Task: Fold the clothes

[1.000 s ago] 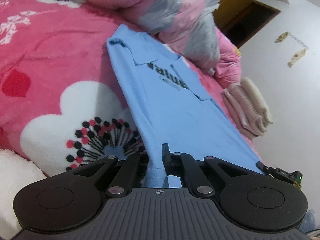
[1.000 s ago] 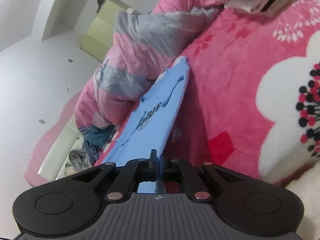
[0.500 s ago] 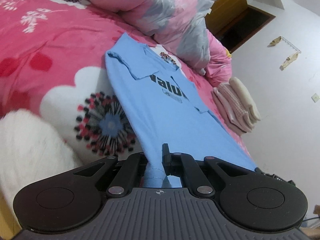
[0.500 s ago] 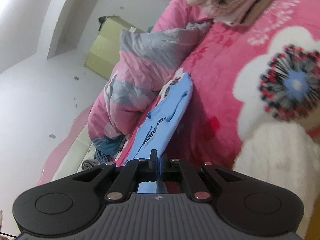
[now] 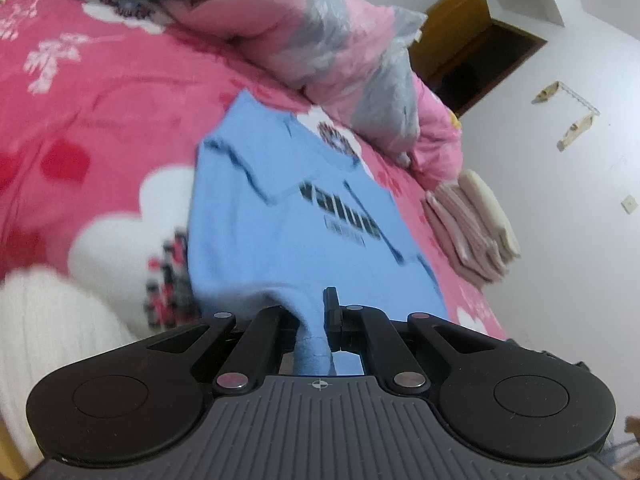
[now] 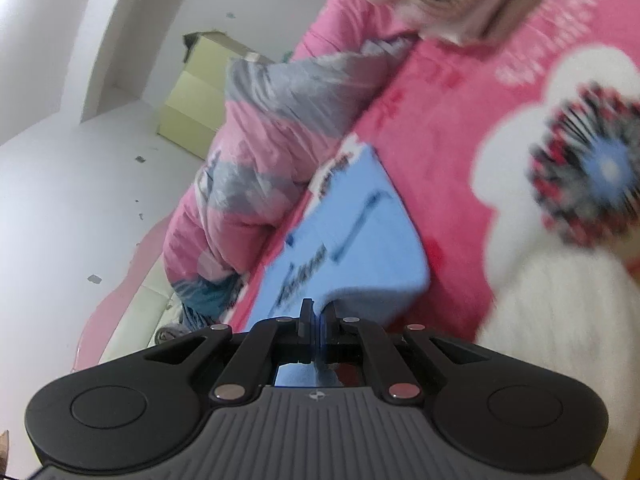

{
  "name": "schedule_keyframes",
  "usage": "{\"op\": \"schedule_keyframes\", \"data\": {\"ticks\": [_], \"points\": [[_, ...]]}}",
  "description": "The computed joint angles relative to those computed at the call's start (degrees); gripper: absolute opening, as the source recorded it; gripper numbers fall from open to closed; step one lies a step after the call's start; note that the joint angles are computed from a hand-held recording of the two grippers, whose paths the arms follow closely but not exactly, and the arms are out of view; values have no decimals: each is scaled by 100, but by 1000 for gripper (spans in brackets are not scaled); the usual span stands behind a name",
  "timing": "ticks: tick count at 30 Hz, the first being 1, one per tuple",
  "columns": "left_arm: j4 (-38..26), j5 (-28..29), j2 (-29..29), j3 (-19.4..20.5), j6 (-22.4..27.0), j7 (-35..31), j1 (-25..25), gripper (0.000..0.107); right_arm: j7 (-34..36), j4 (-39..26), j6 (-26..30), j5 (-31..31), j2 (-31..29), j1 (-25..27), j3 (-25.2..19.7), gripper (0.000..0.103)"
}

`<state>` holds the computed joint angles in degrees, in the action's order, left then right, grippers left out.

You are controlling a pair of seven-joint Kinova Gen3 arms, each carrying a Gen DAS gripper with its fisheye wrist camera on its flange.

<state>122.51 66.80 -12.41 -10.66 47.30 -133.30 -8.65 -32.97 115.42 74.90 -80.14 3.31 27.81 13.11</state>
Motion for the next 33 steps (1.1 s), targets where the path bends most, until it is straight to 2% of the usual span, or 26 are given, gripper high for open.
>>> {"op": "schedule_keyframes", "data": {"ticks": [5,10,14,18,21,23,25,28,33], "points": [[-373,676,704,222,-635,-510,1,0,11,-617,-757,-406,409,-464,-403,2],[-1012,1038,1482,633,-1343,-810,-11,0,-98,-1437,-1620,-599,1036,-853,-833,2],[-1671,816,2127,907,-1599,-573,-95,0,-326,-2094,-2155,-588,1585,-962,-1166,2],[-2280,239,2693,1162,-1751,-128,-163,0,-696,-2574,-2518,-319,2036,-985,-1412,2],[-2561,-209,3009,1296,-1820,196,-199,0,-973,-2840,-2711,-94,2330,-962,-1564,2],[-2646,-229,3178,1457,-1853,137,-328,0,-1079,-2951,-2820,-14,2505,-907,-1675,2],[-2633,-53,3306,1694,-1911,-152,-535,1,-1144,-3036,-2883,11,2675,-811,-1807,2],[-2584,310,3462,1988,-1833,-442,-872,3,-1386,-3322,-2668,95,3094,-597,-2041,2],[-2497,1220,3666,1991,-1057,-373,-1343,7,-1887,-3637,-2252,145,3564,-194,-2445,4]]}}
